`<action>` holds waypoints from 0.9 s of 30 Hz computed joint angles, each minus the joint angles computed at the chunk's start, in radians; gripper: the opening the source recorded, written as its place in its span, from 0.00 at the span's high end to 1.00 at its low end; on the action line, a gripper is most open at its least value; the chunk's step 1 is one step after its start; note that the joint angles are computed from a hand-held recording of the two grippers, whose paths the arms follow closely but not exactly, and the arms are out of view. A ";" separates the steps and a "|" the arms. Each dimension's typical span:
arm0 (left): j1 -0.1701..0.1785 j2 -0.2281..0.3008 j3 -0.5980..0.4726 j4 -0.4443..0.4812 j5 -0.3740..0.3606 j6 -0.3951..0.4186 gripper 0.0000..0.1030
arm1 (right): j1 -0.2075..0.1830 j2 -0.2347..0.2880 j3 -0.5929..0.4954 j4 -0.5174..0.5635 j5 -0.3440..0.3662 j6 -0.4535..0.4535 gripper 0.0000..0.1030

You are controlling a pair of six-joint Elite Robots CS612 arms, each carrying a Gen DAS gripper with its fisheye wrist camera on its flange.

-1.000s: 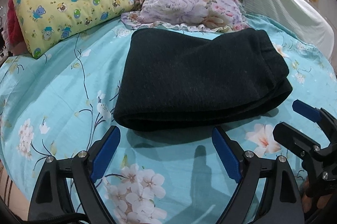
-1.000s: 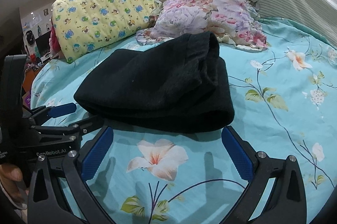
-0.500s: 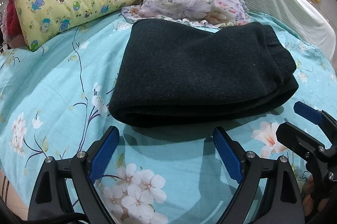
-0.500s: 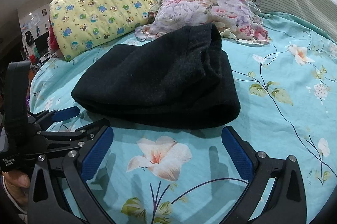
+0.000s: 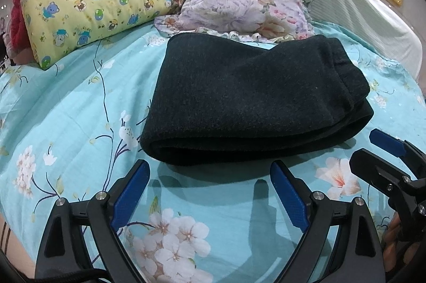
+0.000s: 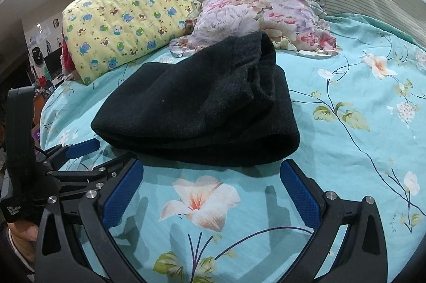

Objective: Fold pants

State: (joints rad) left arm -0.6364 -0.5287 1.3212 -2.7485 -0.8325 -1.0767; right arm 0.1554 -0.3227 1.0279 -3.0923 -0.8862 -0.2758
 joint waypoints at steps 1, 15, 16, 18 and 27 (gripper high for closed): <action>0.000 0.000 0.000 0.000 0.001 0.000 0.10 | 0.000 0.001 0.000 -0.004 0.000 0.002 0.01; 0.000 0.001 -0.004 0.005 0.002 0.003 0.09 | 0.003 0.004 -0.008 -0.011 0.001 -0.006 0.01; 0.000 0.001 -0.004 0.006 0.002 0.003 0.09 | 0.003 0.004 -0.008 -0.011 0.001 -0.006 0.01; 0.000 0.001 -0.005 0.006 -0.001 0.002 0.09 | 0.003 0.004 -0.008 -0.011 0.000 -0.006 0.01; 0.001 0.002 -0.005 0.004 -0.003 0.005 0.09 | 0.003 0.005 -0.010 -0.007 0.001 -0.007 0.01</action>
